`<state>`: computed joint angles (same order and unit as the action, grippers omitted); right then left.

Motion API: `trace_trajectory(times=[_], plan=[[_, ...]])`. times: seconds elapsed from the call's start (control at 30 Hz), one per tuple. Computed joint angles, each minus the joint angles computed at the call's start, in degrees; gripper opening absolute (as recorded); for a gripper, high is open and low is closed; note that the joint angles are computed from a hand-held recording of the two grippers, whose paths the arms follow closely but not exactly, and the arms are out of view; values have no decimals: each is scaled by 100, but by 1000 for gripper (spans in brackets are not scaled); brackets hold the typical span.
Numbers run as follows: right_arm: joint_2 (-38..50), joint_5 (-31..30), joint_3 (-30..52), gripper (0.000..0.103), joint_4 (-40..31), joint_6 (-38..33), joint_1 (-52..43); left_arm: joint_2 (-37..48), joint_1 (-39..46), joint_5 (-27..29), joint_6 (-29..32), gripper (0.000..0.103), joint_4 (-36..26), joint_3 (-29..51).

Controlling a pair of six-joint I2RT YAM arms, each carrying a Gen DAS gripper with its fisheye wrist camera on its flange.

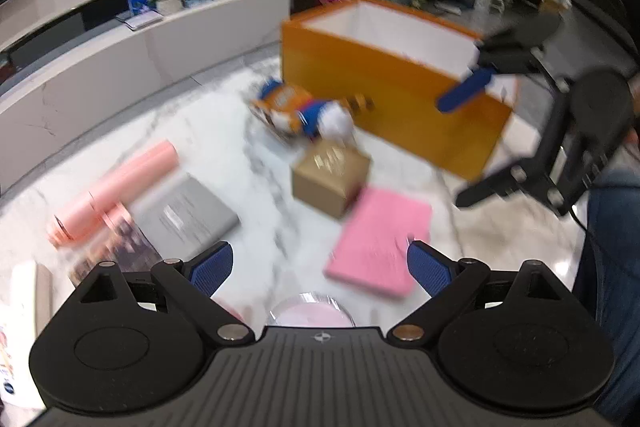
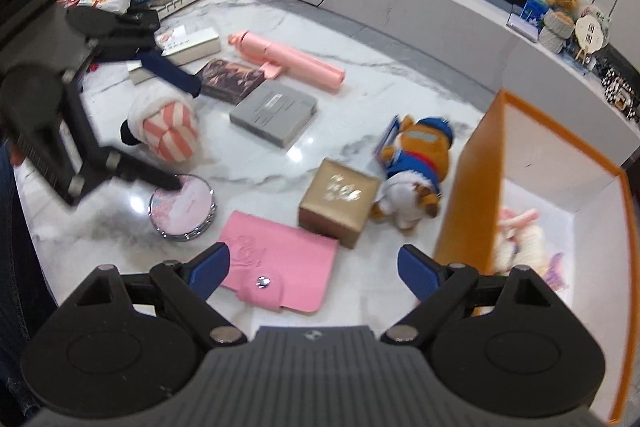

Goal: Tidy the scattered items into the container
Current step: 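Withdraw both tools from the box back toward the table items, then grasp the round pink compact with the left tool while the right tool grasps the pink wallet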

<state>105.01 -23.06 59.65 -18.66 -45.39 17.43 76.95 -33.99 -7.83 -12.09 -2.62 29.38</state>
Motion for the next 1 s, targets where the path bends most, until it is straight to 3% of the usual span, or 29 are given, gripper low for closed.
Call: trace_trajectory(times=[0.23, 0.4, 0.7, 1.0], plan=[[158, 167, -749, 93, 1029, 315, 254, 416, -368, -74, 62, 103, 902, -724], [347, 159, -1036, 93, 1571, 601, 277, 783, -174, 192, 164, 103, 1355, -889], [639, 99, -1293, 94, 2259, 1183, 397, 1308, -19, 239, 276, 103, 1601, -828], [971, 440, -1290, 95, 2706, 1534, 722, 1551, -4, 233, 218, 103, 1628, -771]])
